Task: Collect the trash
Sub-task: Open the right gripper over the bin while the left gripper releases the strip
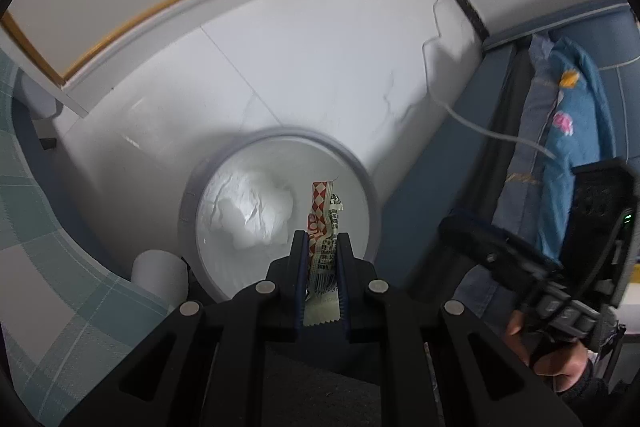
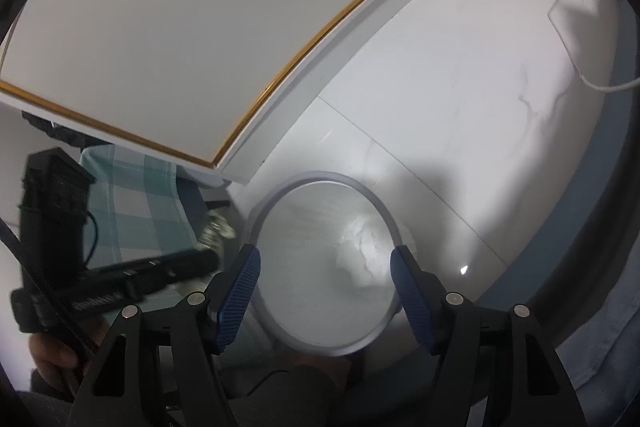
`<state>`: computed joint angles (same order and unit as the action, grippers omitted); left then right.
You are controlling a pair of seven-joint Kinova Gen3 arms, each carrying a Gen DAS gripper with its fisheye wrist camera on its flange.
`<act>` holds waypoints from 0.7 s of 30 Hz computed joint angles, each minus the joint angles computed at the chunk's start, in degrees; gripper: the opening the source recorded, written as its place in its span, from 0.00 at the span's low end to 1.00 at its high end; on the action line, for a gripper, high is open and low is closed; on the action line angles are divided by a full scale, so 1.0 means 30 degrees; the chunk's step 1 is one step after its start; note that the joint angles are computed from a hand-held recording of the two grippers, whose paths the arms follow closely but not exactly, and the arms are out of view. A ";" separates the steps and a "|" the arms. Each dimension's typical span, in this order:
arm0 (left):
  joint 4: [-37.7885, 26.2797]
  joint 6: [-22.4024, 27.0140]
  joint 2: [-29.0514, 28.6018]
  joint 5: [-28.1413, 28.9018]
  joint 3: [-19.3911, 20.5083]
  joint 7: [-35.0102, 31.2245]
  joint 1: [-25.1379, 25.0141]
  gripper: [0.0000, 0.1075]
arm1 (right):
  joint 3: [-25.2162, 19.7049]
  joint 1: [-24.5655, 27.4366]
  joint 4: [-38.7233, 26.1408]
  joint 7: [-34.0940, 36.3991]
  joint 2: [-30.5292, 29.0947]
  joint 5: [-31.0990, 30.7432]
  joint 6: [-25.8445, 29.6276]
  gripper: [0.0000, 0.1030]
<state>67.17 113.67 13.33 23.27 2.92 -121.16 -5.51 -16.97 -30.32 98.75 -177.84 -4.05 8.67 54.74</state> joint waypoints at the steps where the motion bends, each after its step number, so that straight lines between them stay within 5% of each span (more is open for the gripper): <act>1: 0.0016 -0.0001 0.0040 -0.0273 0.0036 -0.0020 0.0119 0.08 | -0.0019 -0.0011 0.0034 -0.0062 0.0001 0.0026 -0.0124 0.65; 9: -0.0408 0.1351 0.1092 0.0162 0.0329 0.1232 -0.0241 0.14 | -0.0347 -0.0177 0.0323 -0.1291 -0.0331 0.0594 -0.0312 0.69; 14: -0.0473 0.0880 0.0501 0.0232 -0.0033 0.0822 -0.0344 0.45 | -0.0662 -0.0268 0.0024 -0.1638 -0.0348 0.1102 -0.0012 0.72; 21: -0.0622 0.0096 -0.0712 0.0585 -0.0389 -0.0444 -0.1151 0.46 | -0.1111 -0.0772 -0.1078 -0.2629 -0.0109 0.2163 0.1484 0.79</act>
